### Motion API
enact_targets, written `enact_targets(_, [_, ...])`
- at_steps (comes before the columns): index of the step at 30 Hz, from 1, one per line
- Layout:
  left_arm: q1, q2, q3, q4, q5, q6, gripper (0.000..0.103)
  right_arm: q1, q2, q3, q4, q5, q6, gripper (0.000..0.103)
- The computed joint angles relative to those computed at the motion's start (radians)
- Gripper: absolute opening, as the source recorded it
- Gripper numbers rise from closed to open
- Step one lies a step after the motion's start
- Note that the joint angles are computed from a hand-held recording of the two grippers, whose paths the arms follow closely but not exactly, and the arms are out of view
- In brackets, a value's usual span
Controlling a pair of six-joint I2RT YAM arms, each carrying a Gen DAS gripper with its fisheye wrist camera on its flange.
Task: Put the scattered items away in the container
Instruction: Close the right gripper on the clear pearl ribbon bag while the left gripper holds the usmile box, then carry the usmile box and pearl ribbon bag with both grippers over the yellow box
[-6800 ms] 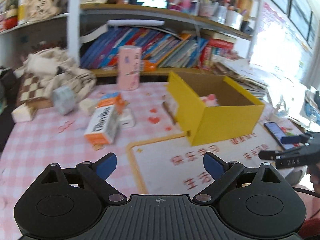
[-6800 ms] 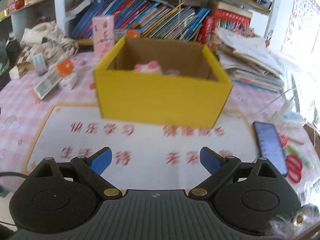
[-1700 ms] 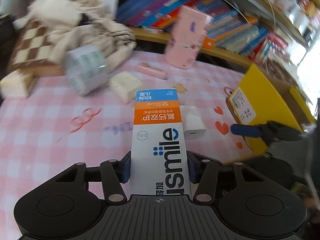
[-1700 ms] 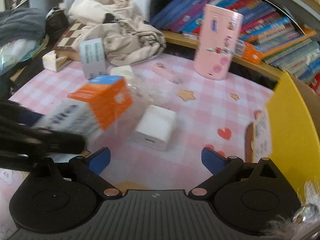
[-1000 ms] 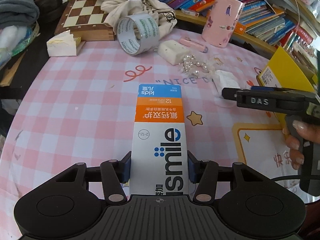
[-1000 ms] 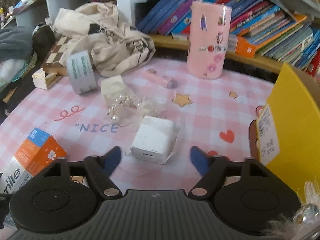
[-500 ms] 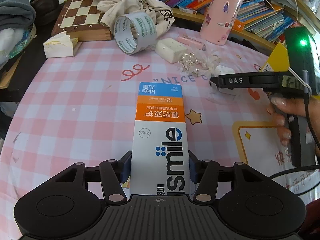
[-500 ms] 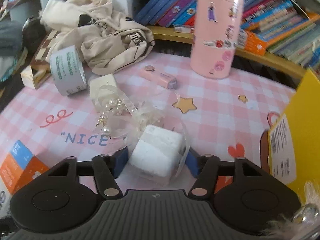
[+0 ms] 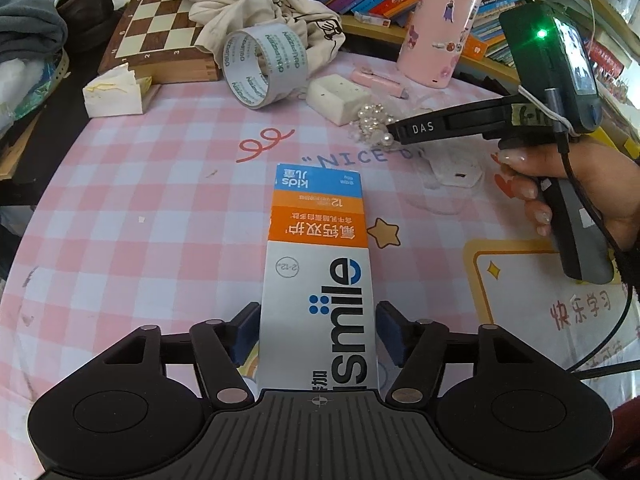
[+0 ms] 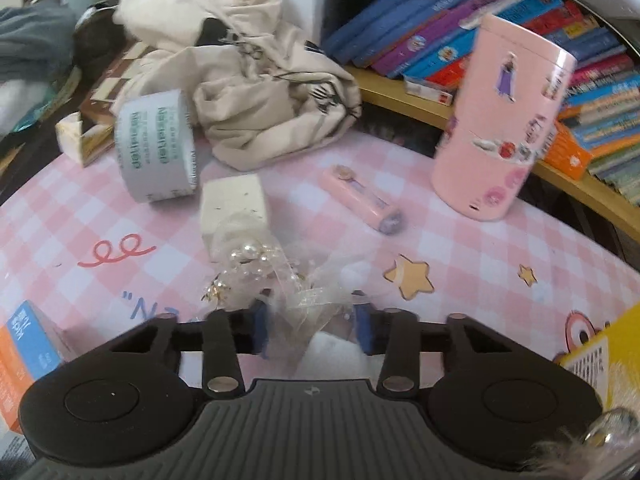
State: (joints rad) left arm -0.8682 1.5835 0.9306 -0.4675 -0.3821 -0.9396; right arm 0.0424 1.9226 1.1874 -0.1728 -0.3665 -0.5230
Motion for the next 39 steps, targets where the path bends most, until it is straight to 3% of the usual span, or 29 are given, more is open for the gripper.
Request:
enact_targets(5, [-0.002,0.022,0.026,-0.014,-0.008,0.005,0.069,-0.011,-0.025,-0.016,-0.007,-0.044,-0.036,0.025])
enact_targets(9, [-0.004,0.034,0.04,-0.024,-0.014,0.022,0.069,-0.038,-0.085,-0.041,-0.016,-0.116,0.0,0.023])
enact_targets(16, [-0.013,0.072,0.058,-0.021,-0.067,0.081,0.068,-0.091,-0.184,-0.047,-0.101,-0.228,0.069,0.012])
enact_targets(17, [-0.017,0.08,0.065,-0.027,-0.08,0.095,0.066,-0.1,-0.197,-0.049,-0.113,-0.241,0.076,0.012])
enact_targets(18, [-0.021,0.089,0.074,-0.035,-0.095,0.109,0.054,-0.11,-0.211,-0.05,-0.127,-0.258,0.081,0.01])
enact_targets(22, [-0.018,0.07,0.047,-0.005,-0.101,0.117,0.051,-0.155,-0.265,-0.061,-0.18,-0.318,0.081,0.004])
enact_targets(32, [-0.015,-0.03,-0.044,0.056,-0.041,-0.001,0.051,-0.273,-0.384,-0.127,-0.386,-0.382,-0.083,0.004])
enact_targets(39, [-0.068,-0.092,-0.062,0.034,-0.07,-0.055,0.051,-0.336,-0.454,-0.195,-0.481,-0.382,-0.186,0.004])
